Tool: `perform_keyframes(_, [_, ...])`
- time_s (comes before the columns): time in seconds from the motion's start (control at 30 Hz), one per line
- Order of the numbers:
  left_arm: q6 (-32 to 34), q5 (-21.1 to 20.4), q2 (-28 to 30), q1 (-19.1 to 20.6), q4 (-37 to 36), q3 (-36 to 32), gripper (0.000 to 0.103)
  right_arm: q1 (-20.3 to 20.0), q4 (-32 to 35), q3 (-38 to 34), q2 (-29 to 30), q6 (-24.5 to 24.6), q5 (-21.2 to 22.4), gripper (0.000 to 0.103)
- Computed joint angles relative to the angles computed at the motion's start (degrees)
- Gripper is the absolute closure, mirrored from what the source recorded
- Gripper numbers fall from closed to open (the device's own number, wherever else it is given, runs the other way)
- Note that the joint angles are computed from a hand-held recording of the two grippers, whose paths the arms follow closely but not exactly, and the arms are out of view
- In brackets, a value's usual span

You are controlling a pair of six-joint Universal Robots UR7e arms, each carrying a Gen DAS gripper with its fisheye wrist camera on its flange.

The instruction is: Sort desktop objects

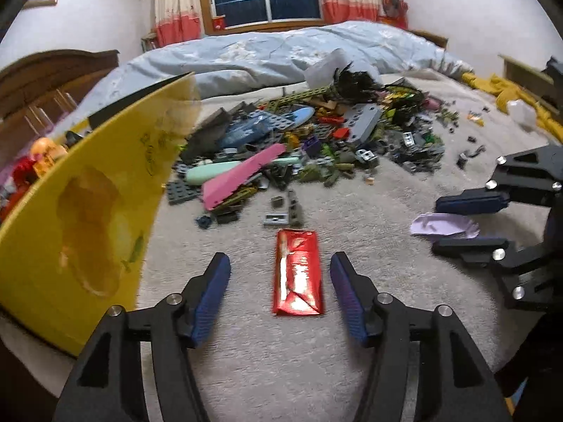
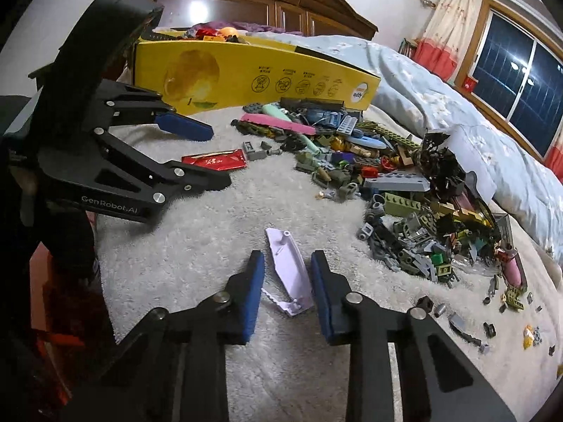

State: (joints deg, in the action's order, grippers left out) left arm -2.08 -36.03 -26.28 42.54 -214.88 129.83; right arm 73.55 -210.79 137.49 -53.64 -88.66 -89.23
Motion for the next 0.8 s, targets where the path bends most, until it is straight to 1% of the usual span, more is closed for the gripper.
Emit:
perform_keyframes(0.07, [-0.3,-1.3,0.0,0.4,-0.7,0.2,0.044,0.3,1.8,-0.6,-0.3,1.5,-0.7,0.076])
perform_keyframes(0.17, [-2.3,-5.1,-1.4,2.1,-1.0,0.7,0.044,0.5,5.8,-1.7,-1.2,4.9,-1.4,0.074])
perform_keyframes(0.2, [-2.9,-5.2,-1.1,2.1,-1.9,0.8,0.044,0.6,7.6,-2.3,-1.6,6.8,-1.6,0.073])
perform_keyframes(0.23, [-3.4,-4.4,-0.1,1.6,-3.5,0.7,0.044,0.7,10.4,-3.2,-2.2,10.5,-1.7,0.072])
perform_keyframes(0.3, [-5.3,-1.8,2.5,0.6,-7.3,0.2,0.044,0.9,12.5,-3.9,-2.4,13.9,-2.1,0.072])
perform_keyframes(0.37, [-5.7,0.8,4.3,-0.2,-8.9,-0.7,0.044,1.0,11.1,-3.6,-1.9,13.4,-2.2,0.071])
perform_keyframes(0.4, [-5.7,1.0,4.5,-0.3,-9.3,-0.8,0.045,0.9,9.0,-3.1,-1.3,12.5,-1.9,0.071])
perform_keyframes(0.43, [-6.4,0.5,4.2,0.0,-9.5,-0.6,0.048,0.7,7.2,-2.6,-0.8,11.1,-1.7,0.071])
perform_keyframes(0.47, [-7.5,0.8,4.1,0.0,-10.1,-0.5,0.054,0.8,6.2,-2.3,-0.4,10.0,-1.8,0.072])
perform_keyframes(0.5, [-9.1,2.8,4.8,-0.1,-11.6,-0.6,0.070,1.0,5.4,-2.1,-0.2,8.8,-2.0,0.073])
perform_keyframes(0.53, [-10.1,4.6,5.6,-0.4,-12.9,-0.9,0.075,1.1,5.5,-2.1,-0.2,8.8,-2.0,0.075])
perform_keyframes(0.57, [-9.7,5.9,6.6,-0.7,-14.1,-1.4,0.076,1.1,6.0,-2.1,-0.4,9.4,-1.8,0.076])
perform_keyframes(0.6, [-9.1,8.9,7.7,-1.6,-13.0,-2.3,0.078,1.2,6.9,-2.1,-0.8,11.0,-1.9,0.076])
perform_keyframes(0.63, [-7.8,11.8,9.0,-2.6,-11.8,-3.4,0.078,1.4,6.9,-2.1,-0.8,11.3,-2.1,0.077])
perform_keyframes(0.67, [-5.9,14.1,10.3,-3.5,-11.7,-4.3,0.078,1.5,5.3,-2.0,-0.2,10.9,-2.3,0.078])
perform_keyframes(0.7, [-4.1,15.0,11.3,-4.0,-12.7,-4.9,0.078,1.6,3.9,-1.7,0.3,10.6,-2.3,0.078])
perform_keyframes(0.73, [-4.1,15.0,11.4,-4.3,-12.6,-4.8,0.078,1.6,1.8,-1.4,1.0,10.2,-2.3,0.078])
perform_keyframes(0.8, [-6.9,14.4,10.0,-4.6,-9.9,-3.9,0.078,1.6,-1.9,-1.0,2.5,10.1,-2.0,0.078])
